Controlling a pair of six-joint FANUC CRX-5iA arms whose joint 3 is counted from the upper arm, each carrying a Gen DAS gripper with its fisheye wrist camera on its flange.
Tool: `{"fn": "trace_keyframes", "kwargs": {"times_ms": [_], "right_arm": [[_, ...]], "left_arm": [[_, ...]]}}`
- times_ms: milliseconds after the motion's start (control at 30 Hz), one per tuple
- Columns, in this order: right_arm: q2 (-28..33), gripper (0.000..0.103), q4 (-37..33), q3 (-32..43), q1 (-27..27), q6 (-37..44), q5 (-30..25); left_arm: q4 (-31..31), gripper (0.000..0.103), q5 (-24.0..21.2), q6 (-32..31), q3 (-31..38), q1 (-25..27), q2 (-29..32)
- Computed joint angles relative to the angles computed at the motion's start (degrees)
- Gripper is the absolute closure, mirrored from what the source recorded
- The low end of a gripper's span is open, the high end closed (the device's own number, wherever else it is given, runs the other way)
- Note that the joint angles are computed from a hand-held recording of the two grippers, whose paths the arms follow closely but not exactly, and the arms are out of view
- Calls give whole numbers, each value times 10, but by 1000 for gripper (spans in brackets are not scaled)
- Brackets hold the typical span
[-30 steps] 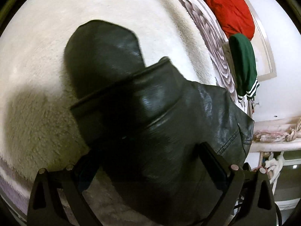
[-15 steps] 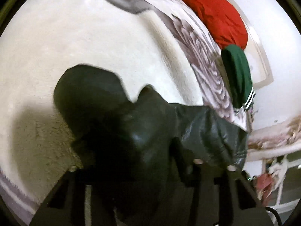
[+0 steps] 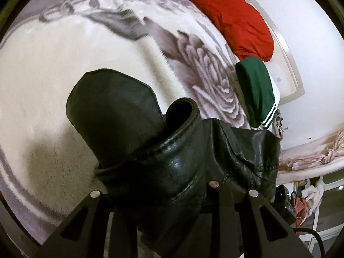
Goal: Fold large clothes
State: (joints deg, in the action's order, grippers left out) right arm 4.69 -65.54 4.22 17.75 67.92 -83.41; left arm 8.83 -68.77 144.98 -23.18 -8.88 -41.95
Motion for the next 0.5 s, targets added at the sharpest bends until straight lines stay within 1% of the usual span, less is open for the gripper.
{"fn": "trace_keyframes", "kwargs": {"times_ms": [100, 133, 233, 267, 300, 400, 433, 500], "right_arm": [[13, 48, -3, 32, 1, -5, -9], [19, 48, -5, 51, 0, -10, -12], [37, 49, -5, 97, 2, -23, -12], [44, 49, -18, 110, -1, -25, -15], [56, 49, -10, 146, -25, -37, -38], [104, 49, -2, 242, -37, -61, -53], [123, 49, 2, 280, -42, -71, -58], [179, 49, 10, 381, -56, -94, -76]], "left_arm": [[-18, 80, -3, 8, 41, -13, 28], [-25, 80, -5, 7, 64, -17, 45], [-35, 80, -6, -9, 118, -18, 88], [-33, 80, -3, -22, 136, -14, 105], [-29, 80, 1, -37, 155, -9, 125], [3, 80, 30, -83, 196, 14, 180], [14, 80, 46, -100, 215, 19, 207], [25, 80, 73, -128, 260, 22, 266]]}}
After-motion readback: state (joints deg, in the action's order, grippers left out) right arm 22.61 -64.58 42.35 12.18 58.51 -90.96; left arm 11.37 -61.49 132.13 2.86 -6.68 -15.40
